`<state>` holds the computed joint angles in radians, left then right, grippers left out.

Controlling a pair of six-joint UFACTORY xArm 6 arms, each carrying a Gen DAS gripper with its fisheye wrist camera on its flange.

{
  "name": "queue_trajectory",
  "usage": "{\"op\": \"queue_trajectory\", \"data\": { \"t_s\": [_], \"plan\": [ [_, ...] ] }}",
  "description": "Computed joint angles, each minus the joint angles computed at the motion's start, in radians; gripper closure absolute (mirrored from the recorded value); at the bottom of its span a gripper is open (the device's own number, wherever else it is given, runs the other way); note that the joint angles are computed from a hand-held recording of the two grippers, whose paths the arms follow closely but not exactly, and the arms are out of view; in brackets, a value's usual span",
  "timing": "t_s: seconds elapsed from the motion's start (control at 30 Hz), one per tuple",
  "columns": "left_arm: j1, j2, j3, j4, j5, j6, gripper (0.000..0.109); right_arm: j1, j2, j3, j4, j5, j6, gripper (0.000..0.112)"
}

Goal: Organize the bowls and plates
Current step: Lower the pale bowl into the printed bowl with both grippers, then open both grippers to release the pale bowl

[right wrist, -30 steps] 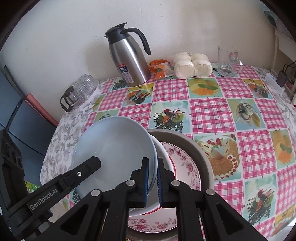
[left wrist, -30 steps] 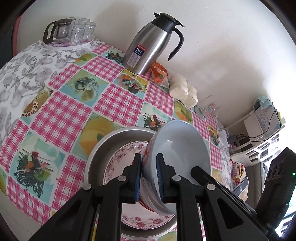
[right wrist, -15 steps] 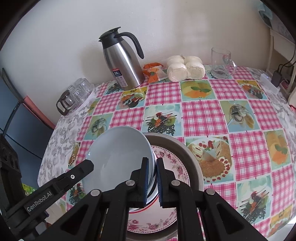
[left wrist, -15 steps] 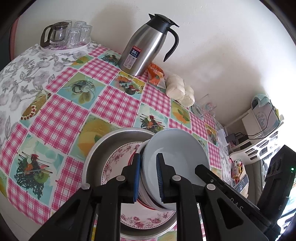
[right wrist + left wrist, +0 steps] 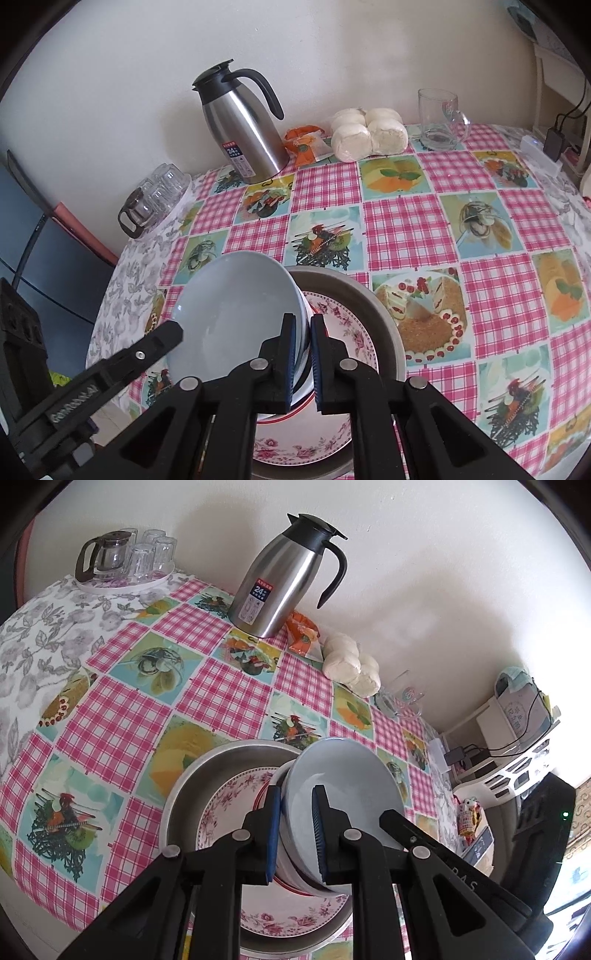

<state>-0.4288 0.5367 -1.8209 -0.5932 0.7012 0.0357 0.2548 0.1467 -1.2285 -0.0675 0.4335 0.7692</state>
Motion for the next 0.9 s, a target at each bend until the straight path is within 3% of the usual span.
{"op": "queue_trajectory", "data": {
  "t_s": [0.17, 0.43, 0.5, 0.57, 0.63, 0.7, 0.77, 0.9],
  "plan": [
    [0.000, 0.008, -0.006, 0.008, 0.012, -0.015, 0.093, -0.001, -0.003, 0.002, 0.025, 0.000, -0.017, 0.101],
    [-0.002, -0.039, 0.058, 0.055, -0.051, -0.034, 0.088, 0.000, -0.052, 0.019, -0.159, 0.015, 0.100, 0.099],
    [-0.002, -0.055, 0.082, 0.094, -0.070, -0.064, 0.066, 0.004, -0.063, 0.027, -0.190, 0.026, 0.116, 0.095],
    [-0.007, -0.075, 0.112, 0.148, -0.103, -0.097, 0.053, 0.006, -0.075, 0.040, -0.212, 0.026, 0.128, 0.072],
    [-0.009, -0.094, 0.138, 0.184, -0.128, -0.116, 0.048, 0.009, -0.092, 0.056, -0.254, 0.029, 0.154, 0.063],
    [-0.012, -0.113, 0.167, 0.234, -0.149, -0.150, 0.034, 0.012, -0.109, 0.076, -0.289, 0.026, 0.176, 0.055],
    [-0.014, -0.128, 0.195, 0.308, -0.164, -0.202, 0.027, 0.016, -0.124, 0.099, -0.316, 0.017, 0.192, 0.043],
    [-0.014, -0.150, 0.238, 0.425, -0.161, -0.287, 0.021, 0.024, -0.141, 0.133, -0.341, 0.009, 0.201, 0.034]
  ]
}}
